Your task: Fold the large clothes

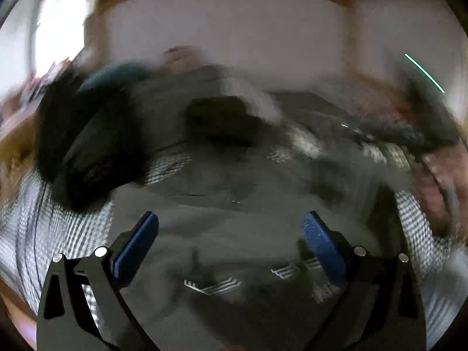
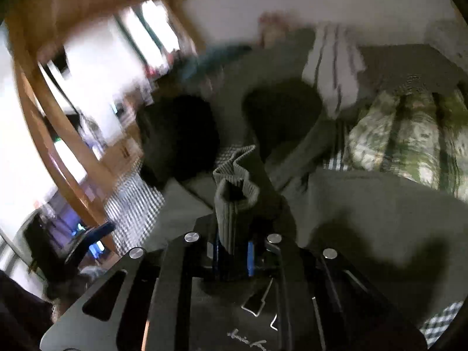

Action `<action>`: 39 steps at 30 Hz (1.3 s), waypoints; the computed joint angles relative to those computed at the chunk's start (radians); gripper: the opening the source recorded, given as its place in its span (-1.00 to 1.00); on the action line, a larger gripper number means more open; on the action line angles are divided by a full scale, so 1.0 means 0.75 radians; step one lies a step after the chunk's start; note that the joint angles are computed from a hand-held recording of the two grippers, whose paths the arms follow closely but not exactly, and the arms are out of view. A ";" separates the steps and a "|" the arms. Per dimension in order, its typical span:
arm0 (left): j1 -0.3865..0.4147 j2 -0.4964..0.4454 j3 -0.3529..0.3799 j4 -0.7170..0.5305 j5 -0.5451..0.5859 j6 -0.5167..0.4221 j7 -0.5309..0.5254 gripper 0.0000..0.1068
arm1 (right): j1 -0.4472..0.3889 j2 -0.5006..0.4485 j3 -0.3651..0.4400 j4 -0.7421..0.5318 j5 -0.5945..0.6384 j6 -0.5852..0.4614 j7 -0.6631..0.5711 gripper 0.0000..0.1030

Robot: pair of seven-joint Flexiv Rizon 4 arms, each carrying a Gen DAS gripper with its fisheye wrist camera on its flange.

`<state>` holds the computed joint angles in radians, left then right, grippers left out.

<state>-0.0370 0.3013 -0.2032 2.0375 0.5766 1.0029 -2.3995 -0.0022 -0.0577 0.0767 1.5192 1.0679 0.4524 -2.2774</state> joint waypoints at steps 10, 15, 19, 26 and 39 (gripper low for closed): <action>0.013 -0.167 0.259 0.259 -0.404 0.106 0.393 0.82 | 0.020 0.004 0.004 0.329 -0.418 0.340 0.453 -0.66; 0.028 -0.069 0.188 0.274 -0.304 0.000 0.362 0.82 | 0.084 0.095 0.051 0.445 -0.650 0.613 0.634 0.19; 0.019 -0.014 0.139 0.299 -0.189 -0.041 0.368 0.82 | 0.130 0.205 0.098 0.577 -0.964 1.003 0.800 0.88; 0.026 -0.008 0.118 0.308 -0.146 -0.055 0.308 0.82 | 0.381 -0.058 0.083 0.135 -1.094 0.250 0.482 0.94; 0.059 0.038 0.068 0.326 -0.113 -0.112 0.197 0.82 | 0.405 -0.431 0.186 -0.338 -1.254 -0.249 0.016 -0.76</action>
<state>0.0071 0.3301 -0.1522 2.2817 0.4915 0.9187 -2.2518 0.3018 -0.3806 0.2159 1.2654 0.1272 0.2659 -2.2654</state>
